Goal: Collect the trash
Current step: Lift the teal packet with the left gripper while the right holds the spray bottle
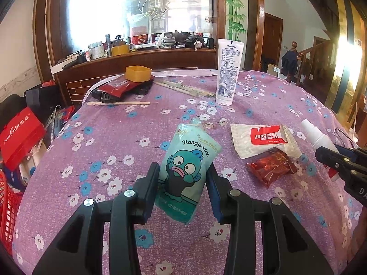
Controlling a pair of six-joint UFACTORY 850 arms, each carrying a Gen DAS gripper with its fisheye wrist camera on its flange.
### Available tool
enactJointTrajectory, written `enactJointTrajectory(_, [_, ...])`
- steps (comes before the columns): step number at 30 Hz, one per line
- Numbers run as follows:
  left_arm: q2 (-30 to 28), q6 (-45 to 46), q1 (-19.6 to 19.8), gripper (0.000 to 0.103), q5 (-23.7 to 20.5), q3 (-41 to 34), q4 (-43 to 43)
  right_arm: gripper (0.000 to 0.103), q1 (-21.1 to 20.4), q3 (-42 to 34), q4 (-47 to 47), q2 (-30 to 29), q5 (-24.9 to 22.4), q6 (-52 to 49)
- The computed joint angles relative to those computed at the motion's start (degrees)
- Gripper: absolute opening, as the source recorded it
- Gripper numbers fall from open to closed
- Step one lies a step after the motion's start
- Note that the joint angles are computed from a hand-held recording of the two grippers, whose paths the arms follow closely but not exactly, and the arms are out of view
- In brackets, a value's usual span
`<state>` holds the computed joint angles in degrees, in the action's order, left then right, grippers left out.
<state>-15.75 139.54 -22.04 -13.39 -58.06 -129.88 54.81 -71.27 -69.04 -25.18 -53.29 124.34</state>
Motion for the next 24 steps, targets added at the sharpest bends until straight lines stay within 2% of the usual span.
enactJointTrajectory(4, [0.0,1.3,-0.1,0.039,0.1,0.0,-1.2,0.032,0.1,-1.4,2.8,-1.1,-4.0,-2.8])
enactJointTrajectory(9, [0.1,3.4,-0.1,0.039,0.2,0.1,-3.1,0.032,0.1,-2.6,5.0,-2.1,-6.9,-4.9])
enactJointTrajectory(16, [0.0,5.5,-0.3,0.039,0.6,0.2,-5.4,0.032,0.5,-3.7,5.8,-3.0,-9.1,-6.5])
enactJointTrajectory(24, [0.0,7.1,-0.4,0.039,0.8,0.1,-7.1,0.032,0.5,-3.8,6.1,-3.1,-9.2,-6.8])
